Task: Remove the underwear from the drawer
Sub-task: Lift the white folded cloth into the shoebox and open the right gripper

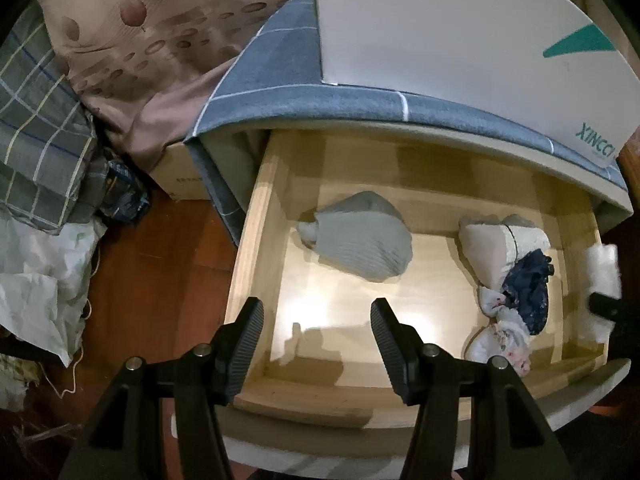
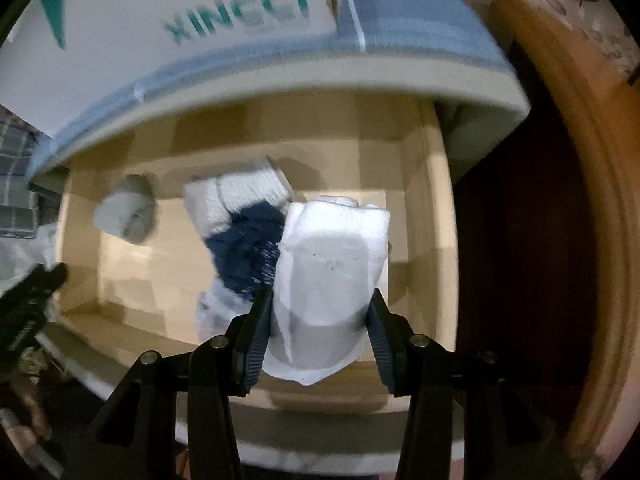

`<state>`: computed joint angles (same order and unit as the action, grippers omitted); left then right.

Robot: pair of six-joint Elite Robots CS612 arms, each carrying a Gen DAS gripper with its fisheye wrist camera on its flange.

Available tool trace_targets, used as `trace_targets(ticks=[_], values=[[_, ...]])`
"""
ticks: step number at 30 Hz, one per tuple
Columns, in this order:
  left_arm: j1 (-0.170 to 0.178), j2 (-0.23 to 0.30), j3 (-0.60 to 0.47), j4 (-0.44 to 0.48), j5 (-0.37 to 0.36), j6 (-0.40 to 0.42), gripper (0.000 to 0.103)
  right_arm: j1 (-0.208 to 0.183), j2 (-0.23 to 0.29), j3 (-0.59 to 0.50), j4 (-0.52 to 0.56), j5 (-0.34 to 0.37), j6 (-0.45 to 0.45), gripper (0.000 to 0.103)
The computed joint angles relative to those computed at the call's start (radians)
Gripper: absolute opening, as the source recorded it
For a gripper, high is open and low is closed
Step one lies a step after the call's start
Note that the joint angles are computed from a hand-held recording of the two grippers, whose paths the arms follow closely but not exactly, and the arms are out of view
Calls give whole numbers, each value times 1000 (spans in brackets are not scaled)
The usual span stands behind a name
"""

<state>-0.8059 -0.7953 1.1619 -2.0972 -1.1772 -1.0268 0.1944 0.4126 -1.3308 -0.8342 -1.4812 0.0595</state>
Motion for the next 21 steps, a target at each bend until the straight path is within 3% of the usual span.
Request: trace_targets(ticks=[4,9,16,21], values=[[4,-9,19,-28,-11,-30,57,4,-42,17,-13,-4,-35,43],[9,-15,34,-54,-33,-46,57,-9,-101,43,-52,47,-60,43],[11,-18,39,-60,-36,-49,57,-6,-211,144,-210,61,-83,43],[13,-26,58,-84,-38,-66,57,17,-268,272,-340,25,-71,43]])
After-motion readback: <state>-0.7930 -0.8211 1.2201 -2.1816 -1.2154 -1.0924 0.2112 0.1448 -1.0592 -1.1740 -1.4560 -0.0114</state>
